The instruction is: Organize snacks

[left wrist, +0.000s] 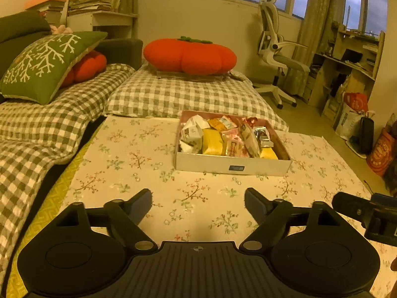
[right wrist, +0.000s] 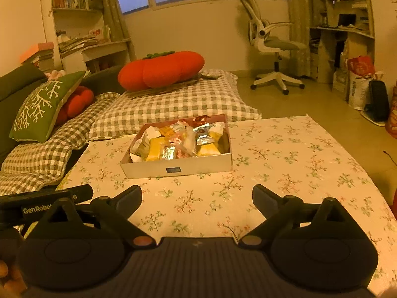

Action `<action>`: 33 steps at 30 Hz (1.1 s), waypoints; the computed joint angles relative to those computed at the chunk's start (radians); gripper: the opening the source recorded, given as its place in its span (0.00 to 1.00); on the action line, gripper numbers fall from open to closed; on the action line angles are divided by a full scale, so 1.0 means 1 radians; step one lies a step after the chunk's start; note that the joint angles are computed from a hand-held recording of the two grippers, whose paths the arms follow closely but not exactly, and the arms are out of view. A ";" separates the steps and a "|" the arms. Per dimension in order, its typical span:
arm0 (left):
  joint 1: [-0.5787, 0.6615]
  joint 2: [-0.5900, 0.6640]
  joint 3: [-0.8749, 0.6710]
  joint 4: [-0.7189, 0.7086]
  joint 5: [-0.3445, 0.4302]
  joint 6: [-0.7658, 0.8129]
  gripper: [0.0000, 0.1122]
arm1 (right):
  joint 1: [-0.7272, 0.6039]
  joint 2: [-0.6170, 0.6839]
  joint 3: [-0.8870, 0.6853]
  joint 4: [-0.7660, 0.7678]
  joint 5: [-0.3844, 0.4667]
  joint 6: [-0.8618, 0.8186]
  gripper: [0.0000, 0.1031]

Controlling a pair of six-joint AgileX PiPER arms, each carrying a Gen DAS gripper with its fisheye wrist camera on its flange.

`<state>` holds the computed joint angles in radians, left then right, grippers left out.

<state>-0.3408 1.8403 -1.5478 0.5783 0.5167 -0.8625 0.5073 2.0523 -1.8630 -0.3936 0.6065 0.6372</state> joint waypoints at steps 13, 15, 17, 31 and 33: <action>-0.044 -0.038 0.080 0.145 0.027 -0.088 0.90 | 0.021 -0.026 0.065 -0.097 -0.003 0.078 0.99; -0.036 -0.032 0.071 0.119 0.027 -0.076 0.90 | 0.017 -0.021 0.060 -0.079 0.006 0.069 0.99; -0.026 -0.032 0.073 0.086 0.012 -0.061 0.91 | 0.018 -0.006 0.038 -0.066 0.029 0.054 0.99; -0.008 -0.010 0.044 0.042 0.033 -0.023 0.92 | 0.035 0.023 -0.004 -0.079 0.092 0.021 0.99; -0.009 -0.009 0.044 0.044 0.032 -0.020 0.92 | 0.034 0.026 -0.009 -0.078 0.096 0.015 0.99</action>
<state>-0.3502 1.8313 -1.5037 0.6226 0.5484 -0.8826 0.5415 2.0778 -1.8725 -0.4712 0.7021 0.6523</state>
